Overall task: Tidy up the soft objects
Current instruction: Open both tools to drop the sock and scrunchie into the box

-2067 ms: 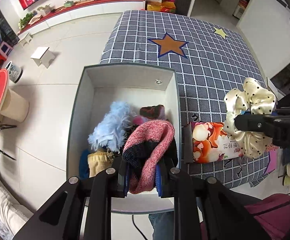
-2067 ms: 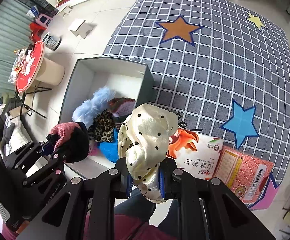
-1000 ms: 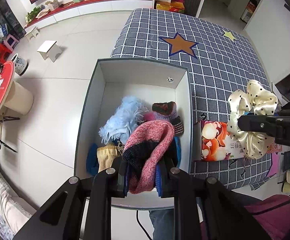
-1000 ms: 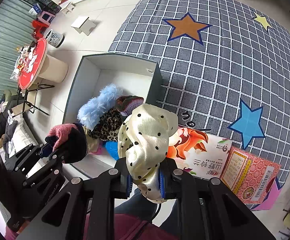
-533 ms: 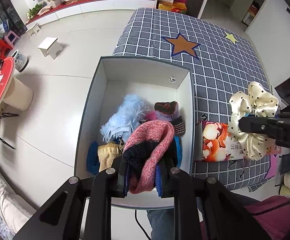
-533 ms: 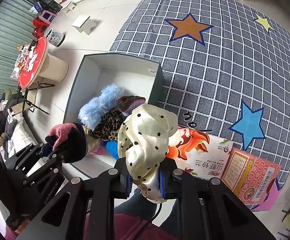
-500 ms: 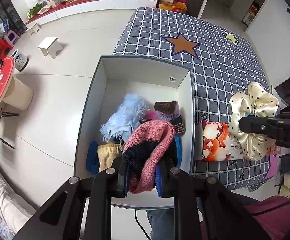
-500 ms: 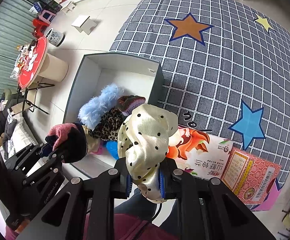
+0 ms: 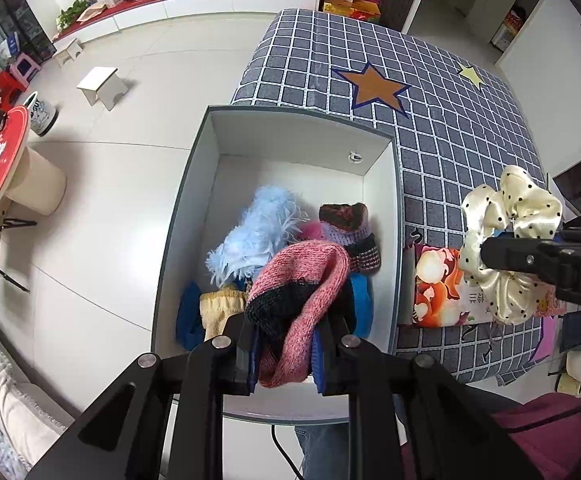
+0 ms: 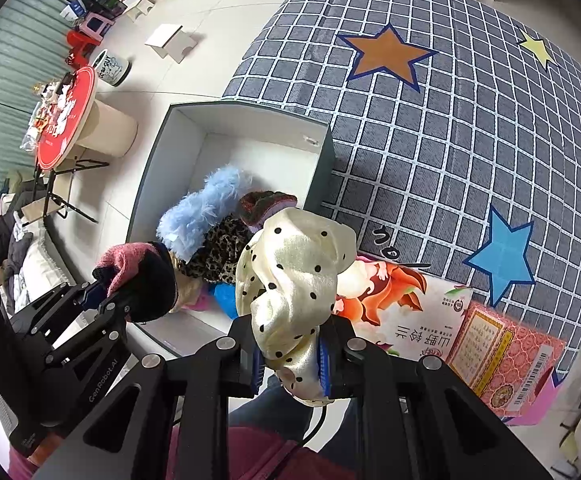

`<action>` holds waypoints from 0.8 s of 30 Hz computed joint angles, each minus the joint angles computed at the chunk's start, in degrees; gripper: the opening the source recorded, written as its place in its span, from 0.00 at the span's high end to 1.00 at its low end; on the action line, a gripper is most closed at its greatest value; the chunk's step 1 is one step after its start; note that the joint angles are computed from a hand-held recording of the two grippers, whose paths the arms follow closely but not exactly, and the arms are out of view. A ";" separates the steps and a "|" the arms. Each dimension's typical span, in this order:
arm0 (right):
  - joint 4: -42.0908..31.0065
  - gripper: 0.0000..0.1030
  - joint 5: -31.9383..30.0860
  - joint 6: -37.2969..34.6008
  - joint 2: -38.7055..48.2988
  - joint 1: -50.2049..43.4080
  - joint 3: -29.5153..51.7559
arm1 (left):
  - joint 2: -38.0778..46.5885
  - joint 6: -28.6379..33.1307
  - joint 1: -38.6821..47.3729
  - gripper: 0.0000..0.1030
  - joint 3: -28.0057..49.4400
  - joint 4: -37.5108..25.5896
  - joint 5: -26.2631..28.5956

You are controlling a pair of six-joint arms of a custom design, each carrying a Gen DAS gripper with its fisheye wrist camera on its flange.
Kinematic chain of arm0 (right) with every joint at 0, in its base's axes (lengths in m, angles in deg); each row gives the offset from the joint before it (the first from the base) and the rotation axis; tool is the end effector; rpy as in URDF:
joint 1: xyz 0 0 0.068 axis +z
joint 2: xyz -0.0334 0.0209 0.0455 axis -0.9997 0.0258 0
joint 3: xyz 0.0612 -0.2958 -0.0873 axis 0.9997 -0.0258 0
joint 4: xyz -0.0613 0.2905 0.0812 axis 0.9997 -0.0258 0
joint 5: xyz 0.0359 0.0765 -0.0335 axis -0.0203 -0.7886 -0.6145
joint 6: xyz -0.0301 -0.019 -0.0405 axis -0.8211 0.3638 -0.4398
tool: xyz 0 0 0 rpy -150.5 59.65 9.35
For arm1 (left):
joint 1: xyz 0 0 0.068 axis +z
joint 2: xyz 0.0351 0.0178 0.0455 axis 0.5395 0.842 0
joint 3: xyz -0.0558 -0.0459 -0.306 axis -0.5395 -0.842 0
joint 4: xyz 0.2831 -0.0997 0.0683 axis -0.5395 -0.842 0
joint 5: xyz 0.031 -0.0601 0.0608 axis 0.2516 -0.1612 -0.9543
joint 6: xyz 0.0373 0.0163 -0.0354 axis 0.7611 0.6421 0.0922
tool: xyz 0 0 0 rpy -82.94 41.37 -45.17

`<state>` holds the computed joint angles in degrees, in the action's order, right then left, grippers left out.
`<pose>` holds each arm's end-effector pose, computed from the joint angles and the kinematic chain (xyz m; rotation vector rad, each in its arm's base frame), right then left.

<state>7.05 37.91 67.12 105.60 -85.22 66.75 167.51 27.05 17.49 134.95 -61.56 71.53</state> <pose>0.3012 0.0286 0.1951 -0.0019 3.0171 0.4930 0.2738 -0.0738 0.2107 0.2620 2.8999 -0.0462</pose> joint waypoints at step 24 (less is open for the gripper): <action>1.06 0.80 -0.49 1.51 10.16 1.93 5.81 | 11.81 3.46 1.87 0.79 5.22 -0.06 0.74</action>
